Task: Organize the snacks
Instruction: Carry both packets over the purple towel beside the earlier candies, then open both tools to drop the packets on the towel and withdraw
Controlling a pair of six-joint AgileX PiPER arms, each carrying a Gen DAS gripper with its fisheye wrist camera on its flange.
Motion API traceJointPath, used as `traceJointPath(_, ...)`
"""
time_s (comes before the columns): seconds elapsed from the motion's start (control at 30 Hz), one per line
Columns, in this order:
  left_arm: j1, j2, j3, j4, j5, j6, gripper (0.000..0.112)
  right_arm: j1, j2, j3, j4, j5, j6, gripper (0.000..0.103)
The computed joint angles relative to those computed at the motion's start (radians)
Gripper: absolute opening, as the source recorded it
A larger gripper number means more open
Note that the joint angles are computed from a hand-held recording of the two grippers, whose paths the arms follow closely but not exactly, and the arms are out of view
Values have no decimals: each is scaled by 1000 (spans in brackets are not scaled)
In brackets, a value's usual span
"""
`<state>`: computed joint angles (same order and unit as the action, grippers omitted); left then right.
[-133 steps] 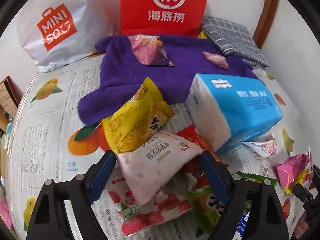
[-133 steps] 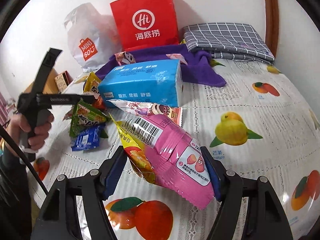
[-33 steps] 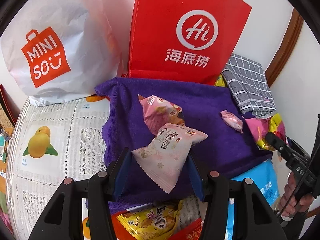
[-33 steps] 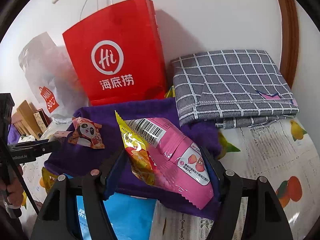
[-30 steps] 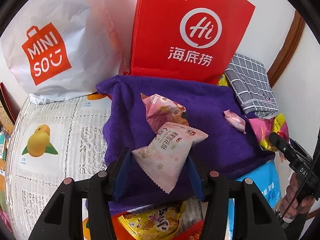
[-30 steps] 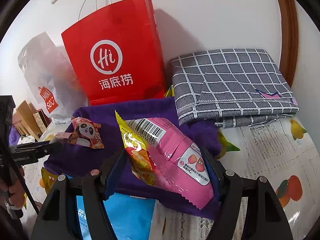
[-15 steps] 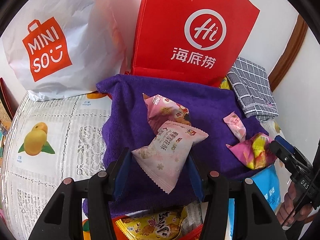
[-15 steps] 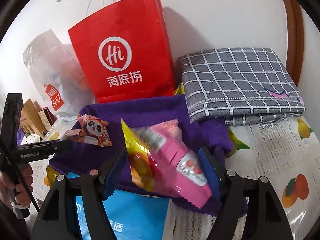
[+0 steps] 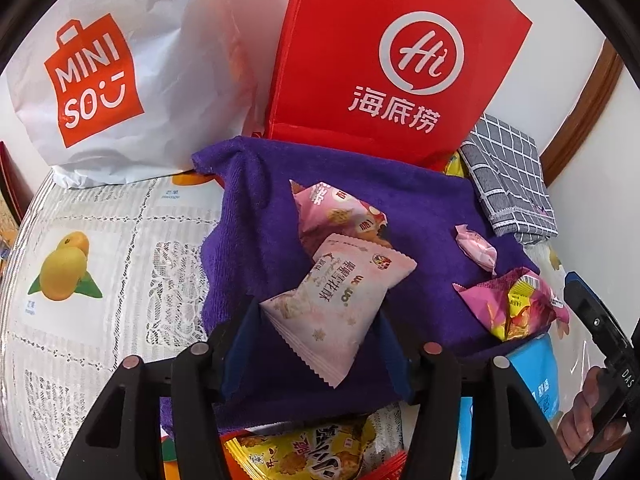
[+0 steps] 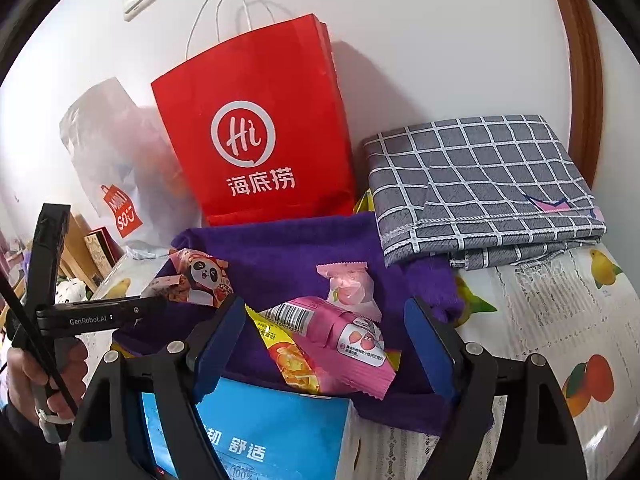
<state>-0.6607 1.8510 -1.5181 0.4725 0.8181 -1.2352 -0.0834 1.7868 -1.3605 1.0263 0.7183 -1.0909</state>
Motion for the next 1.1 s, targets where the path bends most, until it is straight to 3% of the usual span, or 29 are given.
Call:
traceJointPath(0.1,3,1,-9,-19,-5,6,73,-5,-6,8,20,1,-10,81)
traceJointPath(0.23,-8,-11,-5,5,-15,-18,78,-14,-9,11,41,4,-15,81)
traceJointPath(0.67,-42,-37,-5,69,-27,-50,78,-27,-29,33,77,16,-40,81)
traceJointPath(0.93,-82,-60,-31,103,13,-55,77,-5,-138,145,89,-123,-77,81)
traceJointPath(1.1,-120,-66,-73,105,72,-41,77,-35,-237,206,-33,-66,18,81)
